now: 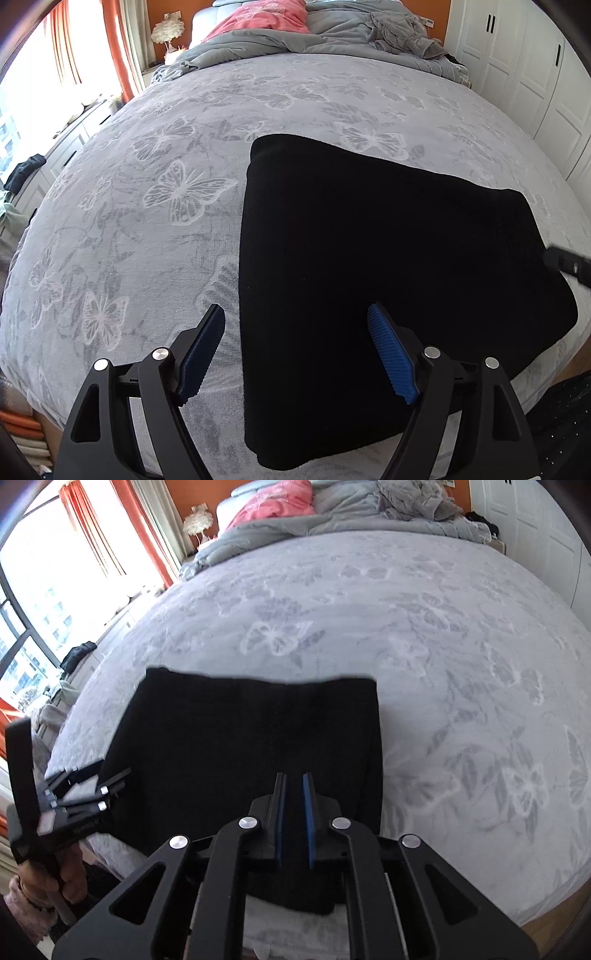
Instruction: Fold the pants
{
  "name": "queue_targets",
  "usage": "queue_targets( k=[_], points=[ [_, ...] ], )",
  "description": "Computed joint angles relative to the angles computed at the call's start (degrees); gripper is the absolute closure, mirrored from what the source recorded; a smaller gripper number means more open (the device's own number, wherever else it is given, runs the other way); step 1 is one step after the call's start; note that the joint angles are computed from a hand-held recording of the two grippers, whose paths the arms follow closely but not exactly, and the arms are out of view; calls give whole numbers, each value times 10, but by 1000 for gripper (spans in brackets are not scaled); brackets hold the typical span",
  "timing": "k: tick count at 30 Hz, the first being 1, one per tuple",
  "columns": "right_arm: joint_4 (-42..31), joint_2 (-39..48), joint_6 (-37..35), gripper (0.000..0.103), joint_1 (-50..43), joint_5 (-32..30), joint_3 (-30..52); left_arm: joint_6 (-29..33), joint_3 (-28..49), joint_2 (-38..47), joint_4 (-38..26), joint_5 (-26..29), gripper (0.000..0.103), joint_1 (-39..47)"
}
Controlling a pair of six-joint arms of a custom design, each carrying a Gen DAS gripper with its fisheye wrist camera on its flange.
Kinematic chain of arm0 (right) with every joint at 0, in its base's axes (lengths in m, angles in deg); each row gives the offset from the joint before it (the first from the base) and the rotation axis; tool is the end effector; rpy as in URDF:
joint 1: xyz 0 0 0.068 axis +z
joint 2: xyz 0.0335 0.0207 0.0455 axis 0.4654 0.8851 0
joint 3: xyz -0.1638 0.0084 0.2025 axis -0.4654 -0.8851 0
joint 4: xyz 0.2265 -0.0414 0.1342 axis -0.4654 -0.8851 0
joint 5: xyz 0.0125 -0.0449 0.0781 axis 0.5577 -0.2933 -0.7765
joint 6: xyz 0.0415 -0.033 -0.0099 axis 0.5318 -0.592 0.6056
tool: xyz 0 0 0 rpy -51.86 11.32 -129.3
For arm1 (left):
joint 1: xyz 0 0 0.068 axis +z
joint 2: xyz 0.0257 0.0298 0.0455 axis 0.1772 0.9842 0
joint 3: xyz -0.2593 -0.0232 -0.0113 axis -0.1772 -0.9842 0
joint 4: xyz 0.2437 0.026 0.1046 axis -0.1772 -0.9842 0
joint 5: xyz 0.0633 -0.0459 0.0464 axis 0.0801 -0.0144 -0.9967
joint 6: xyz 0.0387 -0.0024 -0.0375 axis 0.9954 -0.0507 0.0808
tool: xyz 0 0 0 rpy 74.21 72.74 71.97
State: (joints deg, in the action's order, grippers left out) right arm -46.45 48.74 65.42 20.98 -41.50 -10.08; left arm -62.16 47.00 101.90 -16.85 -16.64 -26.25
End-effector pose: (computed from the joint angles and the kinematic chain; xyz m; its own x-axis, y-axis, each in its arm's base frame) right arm 0.3449 -0.0255 0.1433 -0.8111 -0.2583 -0.5248 -0.4149 0.8865 0.2049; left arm 0.2684 -0.1804 0.1311 -0.8185 -0.1979 -0.5393 -0.2283 0.9735 -0.0108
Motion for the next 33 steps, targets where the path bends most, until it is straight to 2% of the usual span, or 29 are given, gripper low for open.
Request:
queue_targets(
  k=[1,3,6,9,11,13,17,19,20,21,22,25,28,30,31,33],
  points=[
    [15,11,-6,99,4,18,-13,0,1,2,0,0,24,1],
    [39,19,5,100,-1,9,-26,-1,3,7,0,3,23,1],
    [27,-32,20,93,-8,-8,-37,-4,10,12,-8,-9,23,-6],
    [25,-66,26,93,-27,-21,-61,-7,8,7,-8,-10,23,-11],
    [33,-74,28,86,-39,-12,-78,-6,7,5,-9,-10,23,-16],
    [24,-66,32,66,-52,-20,-81,-6,6,5,-11,-8,23,-22],
    [9,-49,31,65,-61,-54,-79,-4,2,3,-13,-15,23,-36],
    [33,-44,40,66,-45,-35,-87,-4,-1,0,-14,-16,23,-37],
    [48,-37,44,70,-34,-24,-87,-5,-3,-2,-14,-15,23,-37],
    [62,-34,49,86,-24,-17,-89,-5,-3,-3,-16,-15,23,-37],
    [63,-28,50,90,-15,-10,-82,-6,-3,-4,-18,-16,23,-37],
    [47,-54,51,91,8,-14,-72,-7,-6,-13,-22,-24,23,-39],
    [-8,-119,51,91,8,-91,-47,-14,-28,-50,-20,-30,23,-33],
    [-24,-177,51,91,4,-116,-40,-22,-49,-85,-17,-35,23,-24],
    [-30,-191,50,91,-2,-120,-37,-23,-58,-99,-16,-32,23,-17],
    [-29,-168,46,90,-10,-88,-35,-29,-74,-119,-12,-25,23,-6]
  ],
)
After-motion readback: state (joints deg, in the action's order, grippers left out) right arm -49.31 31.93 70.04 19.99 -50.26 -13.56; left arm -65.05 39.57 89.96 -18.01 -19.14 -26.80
